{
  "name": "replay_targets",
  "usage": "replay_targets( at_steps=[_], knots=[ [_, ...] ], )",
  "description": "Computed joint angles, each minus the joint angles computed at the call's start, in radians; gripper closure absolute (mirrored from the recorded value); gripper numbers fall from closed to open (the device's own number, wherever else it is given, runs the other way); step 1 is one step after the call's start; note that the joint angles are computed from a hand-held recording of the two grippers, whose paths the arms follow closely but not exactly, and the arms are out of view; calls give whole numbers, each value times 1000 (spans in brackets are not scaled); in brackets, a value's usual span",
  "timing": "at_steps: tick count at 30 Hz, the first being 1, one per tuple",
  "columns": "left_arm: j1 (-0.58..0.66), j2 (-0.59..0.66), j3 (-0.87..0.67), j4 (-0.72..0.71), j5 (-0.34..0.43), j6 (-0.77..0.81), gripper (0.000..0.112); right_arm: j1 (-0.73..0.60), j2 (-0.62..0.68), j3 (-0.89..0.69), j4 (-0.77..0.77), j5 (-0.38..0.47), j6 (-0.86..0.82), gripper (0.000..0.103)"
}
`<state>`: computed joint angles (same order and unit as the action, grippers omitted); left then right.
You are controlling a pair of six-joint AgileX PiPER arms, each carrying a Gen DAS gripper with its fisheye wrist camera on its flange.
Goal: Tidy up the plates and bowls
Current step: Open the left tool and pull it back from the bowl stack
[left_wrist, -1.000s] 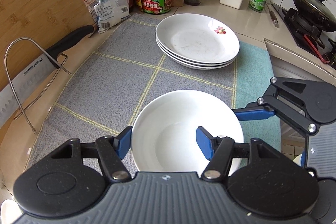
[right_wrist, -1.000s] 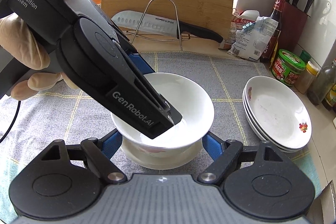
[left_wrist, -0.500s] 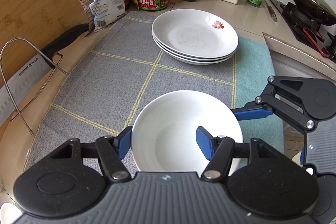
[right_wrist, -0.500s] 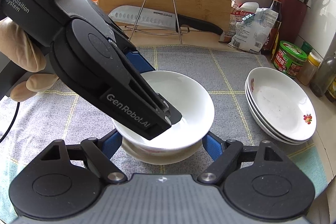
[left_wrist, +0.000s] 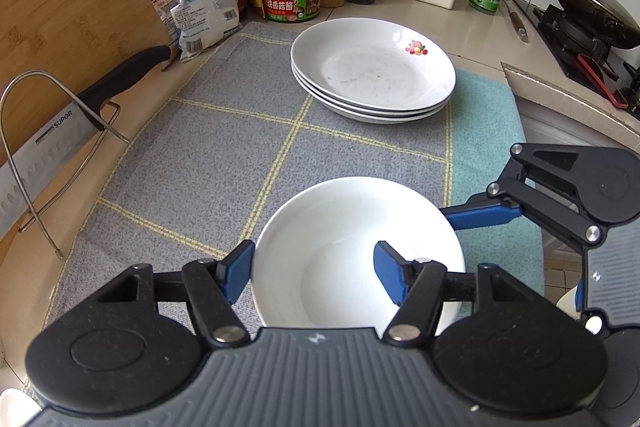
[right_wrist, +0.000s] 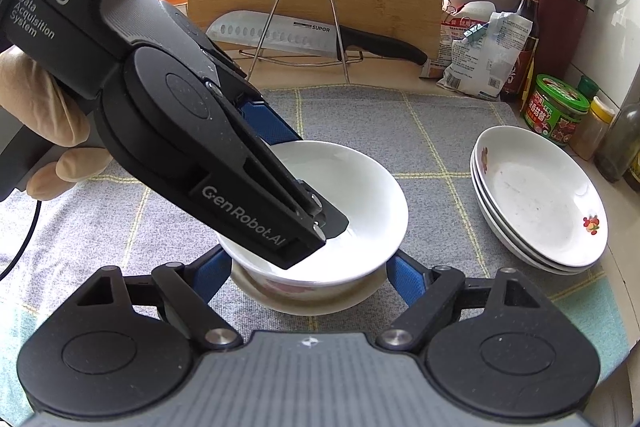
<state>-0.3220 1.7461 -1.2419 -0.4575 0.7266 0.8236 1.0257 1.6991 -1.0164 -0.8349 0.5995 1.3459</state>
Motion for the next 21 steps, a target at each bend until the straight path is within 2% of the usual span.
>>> replay_targets(
  at_steps=[3,7,12,19,21],
  knots=[
    [-1,-7,4,-14,-10,15,41,31,4,3,-92,37,66,0],
    [11,-20,13,-31,-21,15,39,44,-19,18,-140,45,91,0],
    [52,-52,41,-67,-49,6,31,29,-59,50,-139,-20,108,0],
    [112,-133,134,-136,-108,14,31,47,-64,65,-153,-82,104,0],
    [127,-157,166,-157,-120,20,31,56,-59,65,-157,-74,106,0]
  ],
)
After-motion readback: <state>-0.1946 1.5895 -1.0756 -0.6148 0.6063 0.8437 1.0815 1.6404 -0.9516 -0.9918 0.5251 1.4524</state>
